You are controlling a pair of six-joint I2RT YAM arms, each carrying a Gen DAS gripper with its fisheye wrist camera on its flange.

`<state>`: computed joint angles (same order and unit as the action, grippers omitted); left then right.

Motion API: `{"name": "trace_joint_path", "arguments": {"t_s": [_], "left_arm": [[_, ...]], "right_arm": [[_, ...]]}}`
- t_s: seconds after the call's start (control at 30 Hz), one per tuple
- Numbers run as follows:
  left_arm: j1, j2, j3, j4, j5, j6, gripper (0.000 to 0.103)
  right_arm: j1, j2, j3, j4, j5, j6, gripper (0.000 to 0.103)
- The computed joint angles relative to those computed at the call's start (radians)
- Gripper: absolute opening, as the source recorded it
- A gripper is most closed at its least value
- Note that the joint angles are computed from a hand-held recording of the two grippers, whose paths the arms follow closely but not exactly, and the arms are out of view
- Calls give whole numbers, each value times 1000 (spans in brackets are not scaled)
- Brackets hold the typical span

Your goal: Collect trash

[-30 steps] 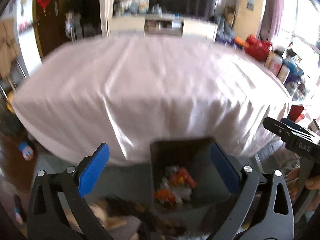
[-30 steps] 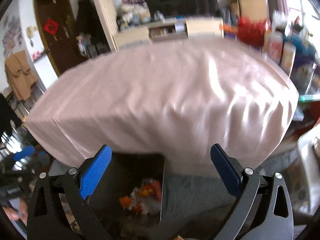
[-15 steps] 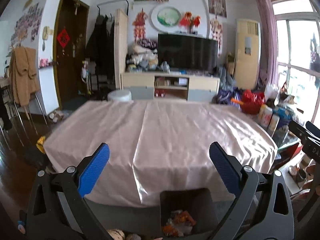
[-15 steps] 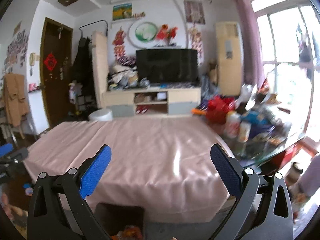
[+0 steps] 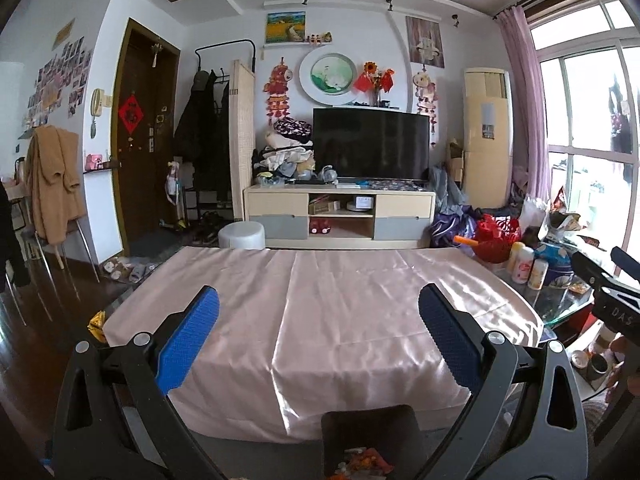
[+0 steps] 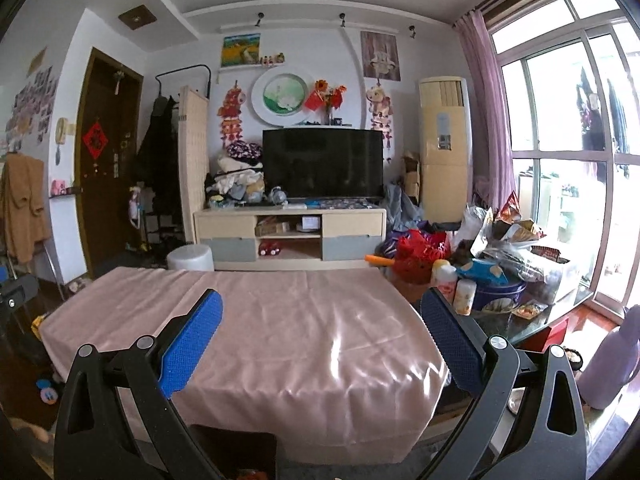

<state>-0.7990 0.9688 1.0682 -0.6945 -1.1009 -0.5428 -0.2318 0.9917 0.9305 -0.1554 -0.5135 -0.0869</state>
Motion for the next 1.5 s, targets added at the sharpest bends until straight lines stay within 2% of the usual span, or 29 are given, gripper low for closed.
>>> {"name": "trace_joint_path", "arguments": {"t_s": [0.5, 1.0, 1.5], "left_arm": [[-31, -4, 8, -42, -30, -35, 95], [34, -41, -38, -2, 39, -5, 95], [36, -42, -40, 2, 34, 0, 95]], "right_arm": [[-6, -18, 0, -15, -10, 7, 100], [7, -4, 13, -35, 14, 7, 100], [2, 1, 4, -25, 11, 18, 100]]}}
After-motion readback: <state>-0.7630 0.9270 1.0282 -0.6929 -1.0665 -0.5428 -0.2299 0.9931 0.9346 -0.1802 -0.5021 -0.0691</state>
